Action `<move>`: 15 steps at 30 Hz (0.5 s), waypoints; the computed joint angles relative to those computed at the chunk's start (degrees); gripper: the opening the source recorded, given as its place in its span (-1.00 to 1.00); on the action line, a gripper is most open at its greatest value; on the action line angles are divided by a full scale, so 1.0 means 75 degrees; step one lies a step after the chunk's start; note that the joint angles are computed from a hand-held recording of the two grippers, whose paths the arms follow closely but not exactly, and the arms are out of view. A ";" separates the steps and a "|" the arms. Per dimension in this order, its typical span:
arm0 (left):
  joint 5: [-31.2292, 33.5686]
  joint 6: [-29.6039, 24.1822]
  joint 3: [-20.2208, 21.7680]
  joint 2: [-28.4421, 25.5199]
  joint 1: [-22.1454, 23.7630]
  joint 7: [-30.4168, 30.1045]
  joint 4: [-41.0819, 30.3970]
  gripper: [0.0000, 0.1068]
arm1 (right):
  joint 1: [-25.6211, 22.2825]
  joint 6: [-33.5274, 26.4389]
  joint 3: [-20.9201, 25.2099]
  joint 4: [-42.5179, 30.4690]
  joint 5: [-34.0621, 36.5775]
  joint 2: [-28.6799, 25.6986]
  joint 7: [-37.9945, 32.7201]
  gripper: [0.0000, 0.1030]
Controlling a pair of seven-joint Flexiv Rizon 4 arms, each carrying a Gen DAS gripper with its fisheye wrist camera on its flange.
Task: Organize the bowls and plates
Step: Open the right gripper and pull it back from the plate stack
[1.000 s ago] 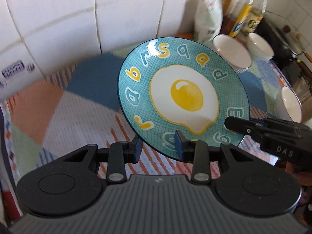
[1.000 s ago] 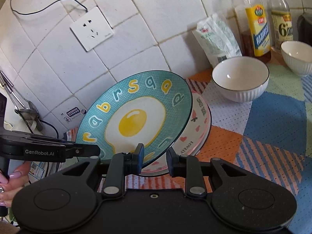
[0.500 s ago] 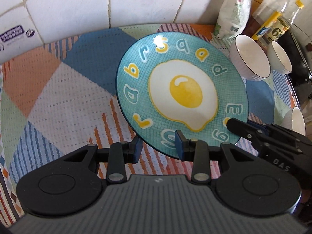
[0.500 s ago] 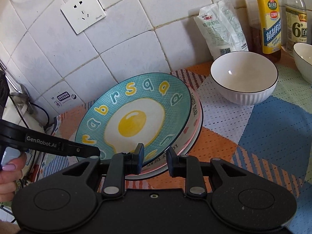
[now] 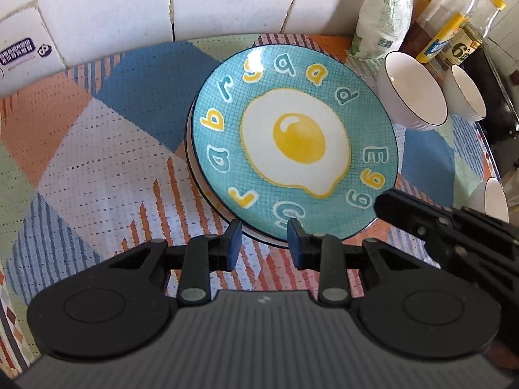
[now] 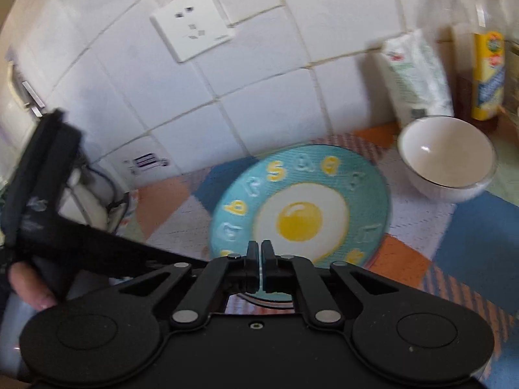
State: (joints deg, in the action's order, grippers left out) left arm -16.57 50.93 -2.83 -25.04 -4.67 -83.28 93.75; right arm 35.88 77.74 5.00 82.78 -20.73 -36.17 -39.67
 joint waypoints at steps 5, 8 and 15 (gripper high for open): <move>0.0294 0.0133 0.0008 0.0245 -0.0099 0.0484 0.0042 -0.45 | 0.0749 0.0245 -0.1205 0.0898 -0.0673 0.0485 0.1448 -0.86; 0.0673 -0.0265 0.0100 0.0351 -0.0215 0.0552 -0.0180 -0.45 | 0.1110 0.0247 -0.1702 0.1468 -0.1380 0.0880 0.2232 -0.79; 0.0919 -0.0669 0.0065 0.1001 -0.0320 0.1013 -0.0059 -0.37 | 0.1994 0.0034 -0.2947 0.2763 -0.3969 0.2028 0.4622 -0.48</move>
State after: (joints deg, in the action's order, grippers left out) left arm -9.68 45.91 -2.34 -17.53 -7.08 -75.68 93.30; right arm 50.83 77.99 -17.10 103.50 -50.50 -20.96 -5.00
